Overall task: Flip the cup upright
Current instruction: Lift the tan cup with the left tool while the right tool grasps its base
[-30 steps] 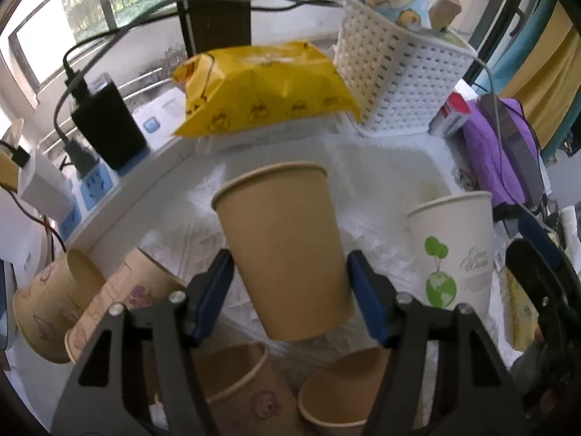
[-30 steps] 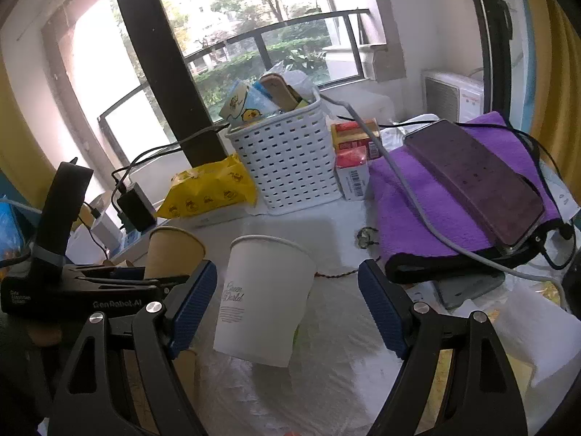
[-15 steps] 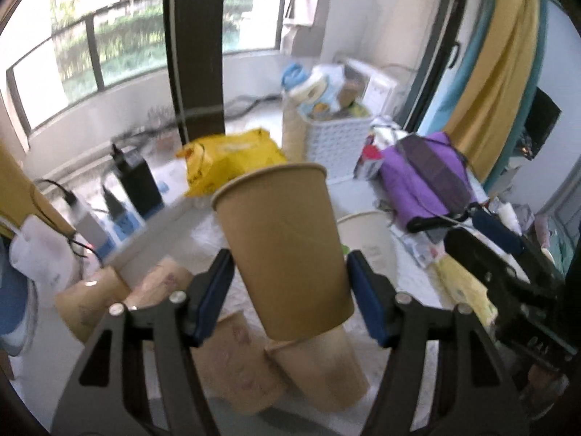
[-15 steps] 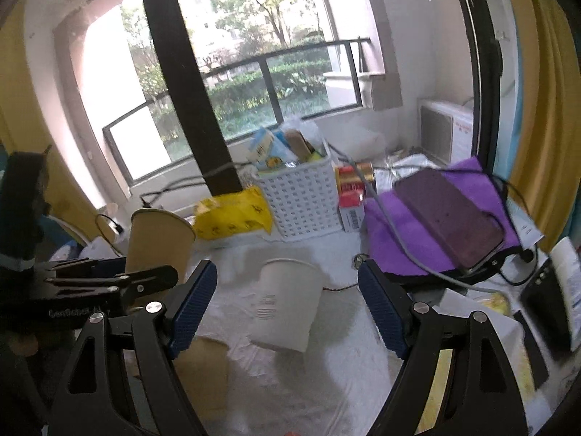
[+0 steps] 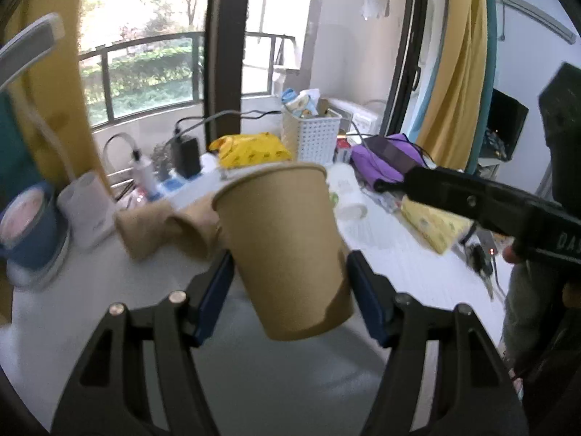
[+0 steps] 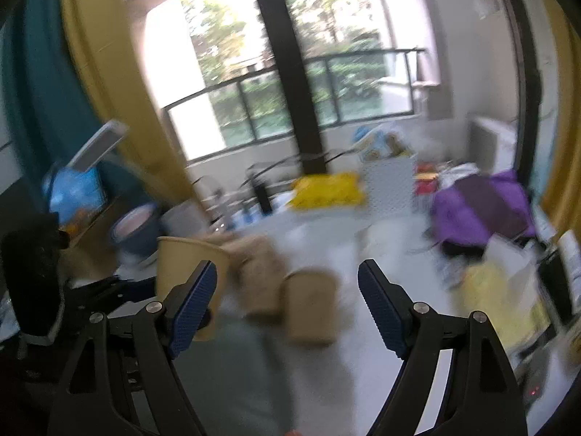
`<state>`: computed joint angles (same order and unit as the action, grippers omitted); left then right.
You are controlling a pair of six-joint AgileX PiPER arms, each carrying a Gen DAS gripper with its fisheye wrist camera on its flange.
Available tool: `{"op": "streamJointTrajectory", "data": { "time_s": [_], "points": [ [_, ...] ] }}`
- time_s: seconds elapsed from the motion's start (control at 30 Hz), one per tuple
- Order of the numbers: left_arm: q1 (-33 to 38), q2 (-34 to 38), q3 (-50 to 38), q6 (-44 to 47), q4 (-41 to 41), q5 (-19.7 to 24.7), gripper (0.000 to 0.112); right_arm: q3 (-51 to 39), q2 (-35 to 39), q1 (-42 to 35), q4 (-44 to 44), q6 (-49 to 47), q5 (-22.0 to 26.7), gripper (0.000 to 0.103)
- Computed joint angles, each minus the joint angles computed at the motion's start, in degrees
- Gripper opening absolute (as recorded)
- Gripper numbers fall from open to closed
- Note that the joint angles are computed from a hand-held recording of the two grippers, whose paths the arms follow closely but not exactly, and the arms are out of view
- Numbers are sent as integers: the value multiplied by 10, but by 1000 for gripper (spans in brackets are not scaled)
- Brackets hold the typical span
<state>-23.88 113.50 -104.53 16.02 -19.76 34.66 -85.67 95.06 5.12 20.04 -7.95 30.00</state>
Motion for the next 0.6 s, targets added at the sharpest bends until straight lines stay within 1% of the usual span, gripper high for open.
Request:
{"op": "streamJointTrajectory", "data": {
  "time_s": [0.07, 0.17, 0.27, 0.33, 0.47, 0.6],
  "points": [
    [10, -51, 100, 50, -49, -44, 65, 26, -16, 26, -2, 6, 0, 83],
    [25, -114, 221, 145, -139, -96, 65, 70, -42, 63, 12, 0, -10, 83],
    [40, -173, 327, 276, -254, -134, 65, 95, -59, 96, 18, 6, -14, 83],
    [42, -201, 377, 341, -313, -154, 65, 104, -69, 117, 16, 19, -9, 83],
    [57, -251, 464, 516, -474, -168, 65, 114, -80, 155, -8, 51, -2, 83],
    [68, -284, 517, 628, -575, -168, 65, 127, -90, 198, -42, 89, -6, 83]
  ]
}}
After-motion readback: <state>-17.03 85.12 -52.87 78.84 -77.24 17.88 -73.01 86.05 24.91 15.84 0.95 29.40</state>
